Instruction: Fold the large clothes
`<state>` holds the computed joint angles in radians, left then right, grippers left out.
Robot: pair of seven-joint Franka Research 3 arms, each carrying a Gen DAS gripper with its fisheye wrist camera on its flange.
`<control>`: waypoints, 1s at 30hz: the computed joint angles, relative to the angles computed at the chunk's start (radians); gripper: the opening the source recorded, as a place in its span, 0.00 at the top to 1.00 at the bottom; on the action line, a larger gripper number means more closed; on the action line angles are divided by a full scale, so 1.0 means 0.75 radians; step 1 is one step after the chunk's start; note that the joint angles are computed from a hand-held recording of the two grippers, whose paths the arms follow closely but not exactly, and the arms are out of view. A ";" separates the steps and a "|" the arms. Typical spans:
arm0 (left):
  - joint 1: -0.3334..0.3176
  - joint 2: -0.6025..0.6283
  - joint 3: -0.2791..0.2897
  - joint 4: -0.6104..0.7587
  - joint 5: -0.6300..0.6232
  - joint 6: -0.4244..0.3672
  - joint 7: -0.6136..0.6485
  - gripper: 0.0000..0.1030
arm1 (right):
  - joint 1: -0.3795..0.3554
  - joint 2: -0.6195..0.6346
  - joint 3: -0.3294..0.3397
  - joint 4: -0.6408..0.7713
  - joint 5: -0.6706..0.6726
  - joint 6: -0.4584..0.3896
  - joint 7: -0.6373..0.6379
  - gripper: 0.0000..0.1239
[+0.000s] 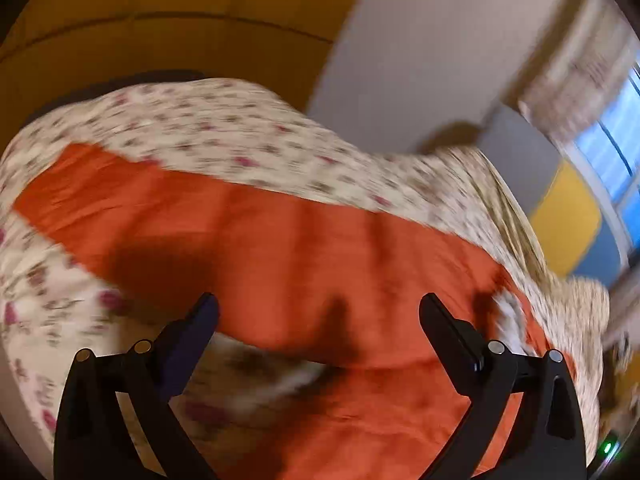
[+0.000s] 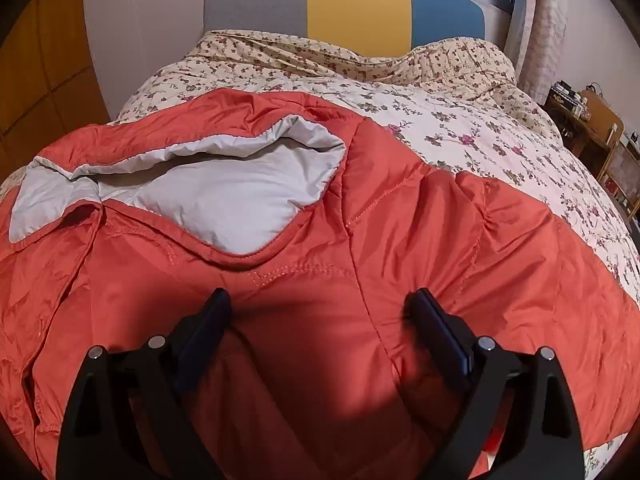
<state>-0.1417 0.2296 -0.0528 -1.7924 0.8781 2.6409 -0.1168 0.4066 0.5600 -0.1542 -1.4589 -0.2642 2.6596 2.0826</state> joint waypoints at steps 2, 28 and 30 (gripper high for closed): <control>0.015 -0.076 0.020 -0.106 0.016 0.002 -0.103 0.04 | 0.007 0.003 -0.006 0.005 -0.007 -0.005 0.007 0.26; 0.189 -0.230 -0.030 -0.284 0.332 -0.184 -0.777 0.87 | 0.012 0.004 -0.011 0.005 -0.032 -0.006 0.027 0.25; 0.153 -0.215 -0.055 -0.216 0.417 -0.287 -0.724 0.87 | 0.011 0.002 -0.010 0.001 -0.031 -0.002 0.027 0.25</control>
<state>-0.0268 0.0685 -0.0940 -1.9547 1.1912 2.4257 -0.6595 0.4145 0.5611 -0.1617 -1.4581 -0.2874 2.6582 2.1030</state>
